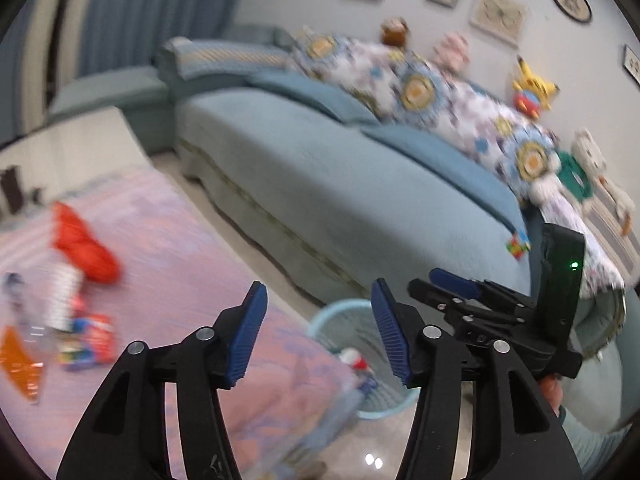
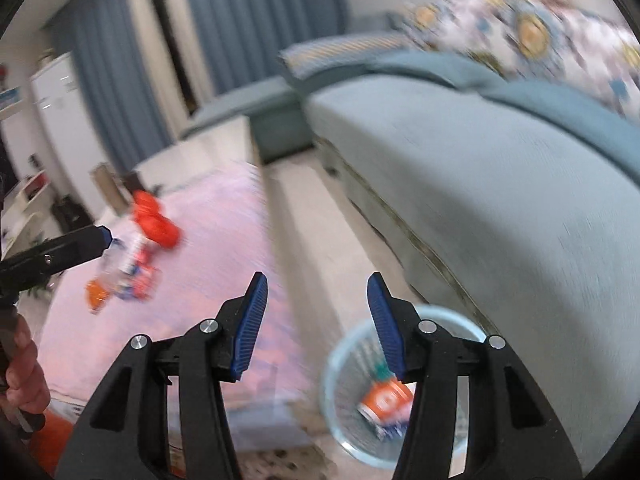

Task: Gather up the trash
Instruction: 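Grasp the clear water bottle with the left tool while the right tool grasps the red plastic bag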

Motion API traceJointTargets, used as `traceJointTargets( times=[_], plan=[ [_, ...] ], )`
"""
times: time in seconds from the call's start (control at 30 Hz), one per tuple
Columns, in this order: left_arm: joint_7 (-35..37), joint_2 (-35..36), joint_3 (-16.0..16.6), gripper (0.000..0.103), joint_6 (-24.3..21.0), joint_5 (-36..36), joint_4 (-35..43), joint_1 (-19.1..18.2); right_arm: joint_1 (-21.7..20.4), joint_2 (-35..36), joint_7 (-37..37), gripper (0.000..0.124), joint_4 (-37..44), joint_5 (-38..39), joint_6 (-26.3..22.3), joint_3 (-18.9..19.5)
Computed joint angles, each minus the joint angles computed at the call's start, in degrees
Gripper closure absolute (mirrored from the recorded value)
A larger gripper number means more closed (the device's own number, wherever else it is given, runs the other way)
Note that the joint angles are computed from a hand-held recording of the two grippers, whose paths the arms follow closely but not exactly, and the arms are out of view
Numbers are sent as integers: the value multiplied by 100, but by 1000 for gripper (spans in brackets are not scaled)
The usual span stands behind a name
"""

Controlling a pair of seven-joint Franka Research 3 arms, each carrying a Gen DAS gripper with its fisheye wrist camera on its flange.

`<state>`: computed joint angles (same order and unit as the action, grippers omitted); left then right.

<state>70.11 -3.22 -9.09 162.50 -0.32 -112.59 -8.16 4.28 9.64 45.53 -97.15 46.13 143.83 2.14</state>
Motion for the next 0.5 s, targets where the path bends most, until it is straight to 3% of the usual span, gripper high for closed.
traceJointTargets(
  times=[0.17, 0.3, 0.37, 0.5],
  plan=[
    [-1553, -1008, 62, 40, 50, 1186, -878, 679, 391, -72, -205, 70, 207, -21, 361, 265],
    [-2731, -1570, 53, 40, -153, 2129, -1444, 1519, 762, 237, 118, 70, 550, -242, 651, 409],
    [-3037, -1649, 75, 30, -219, 2472, -1559, 1778, 994, 559, 392, 70, 853, -520, 772, 508],
    [-3172, -1256, 418, 29, -285, 2618, -1542, 1992, 1427, 1391, 1013, 70, 1745, -1269, 673, 574]
  ],
)
